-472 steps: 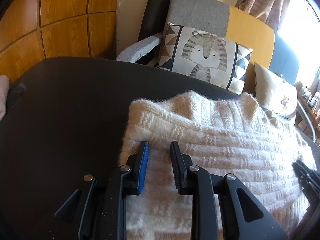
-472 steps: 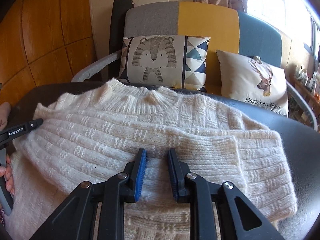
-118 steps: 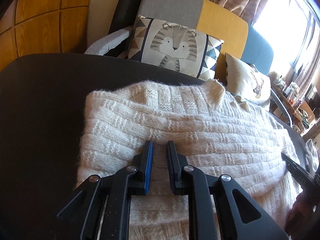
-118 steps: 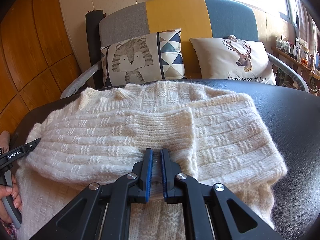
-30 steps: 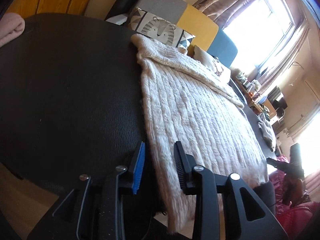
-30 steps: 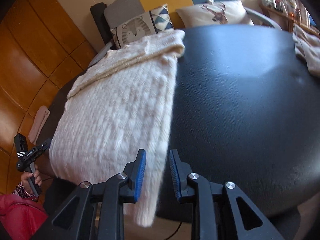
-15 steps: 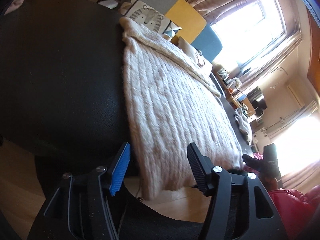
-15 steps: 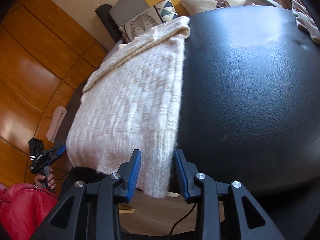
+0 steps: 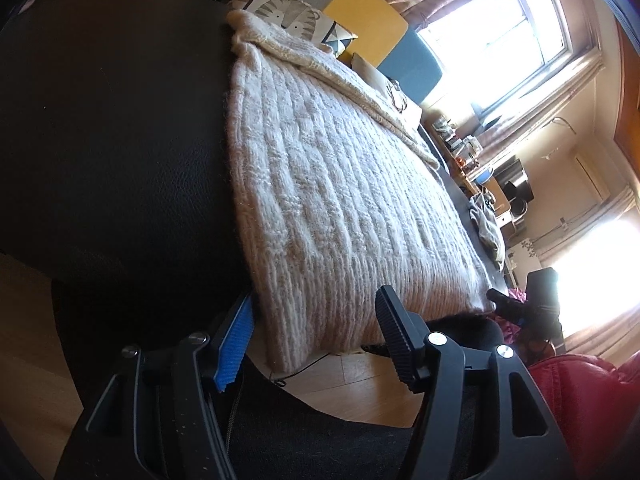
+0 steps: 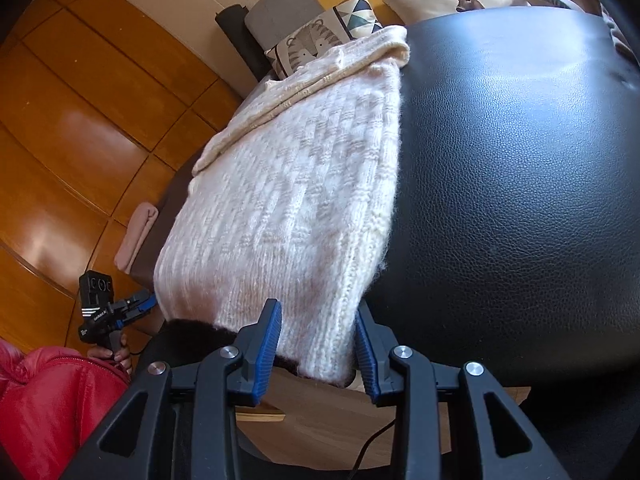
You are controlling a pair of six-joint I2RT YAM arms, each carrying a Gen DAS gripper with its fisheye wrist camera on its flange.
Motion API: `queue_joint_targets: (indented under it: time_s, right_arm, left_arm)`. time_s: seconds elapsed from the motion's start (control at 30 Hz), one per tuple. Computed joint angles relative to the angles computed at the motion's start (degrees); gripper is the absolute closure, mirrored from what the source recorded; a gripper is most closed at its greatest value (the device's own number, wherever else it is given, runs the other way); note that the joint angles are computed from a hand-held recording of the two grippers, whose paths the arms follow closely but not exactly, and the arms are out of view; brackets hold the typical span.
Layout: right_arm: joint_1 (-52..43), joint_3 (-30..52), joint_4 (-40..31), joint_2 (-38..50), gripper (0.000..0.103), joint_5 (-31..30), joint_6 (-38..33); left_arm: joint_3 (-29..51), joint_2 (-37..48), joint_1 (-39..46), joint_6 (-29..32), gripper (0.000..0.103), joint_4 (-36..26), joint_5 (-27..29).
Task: Fold clothes
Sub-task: 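Grasp the cream sweater edge with both grippers and lift it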
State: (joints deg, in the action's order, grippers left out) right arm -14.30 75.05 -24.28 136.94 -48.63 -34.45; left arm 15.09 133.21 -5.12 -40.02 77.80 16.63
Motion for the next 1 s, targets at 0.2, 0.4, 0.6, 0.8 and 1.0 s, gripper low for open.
queue_joint_targets:
  time_s: [0.2,0.4,0.6,0.8,1.0]
  right_arm:
    - [0.7,-1.9,3.4,-1.1,0.069,1.1,0.7]
    - [0.3,-1.2,3.3,-0.6,0.074,0.9,1.7]
    - [0.4,-2.9,6.3,-1.1,0.075,0.5,3.3]
    - [1.3,-2.0,5.6,-1.7,0.096,4.5,4.6]
    - [-1.4,6.4,-5.7,3.9,0.097,-3.0,5.3]
  left_arm:
    - [0.3,-0.4,-1.7,-0.6,0.041,-1.4,-2.5]
    - [0.0,1.9,0.4,-2.4,0.067,0.6,-0.9]
    - [0.6,0.9,1.1,-1.5,0.097,-2.9,-0.1]
    - [1.1,-0.7,0.6,-0.6,0.097,-2.5,4.1]
    - [-3.9,-1.1,4.6,-2.3,0.098,7.8,7.9]
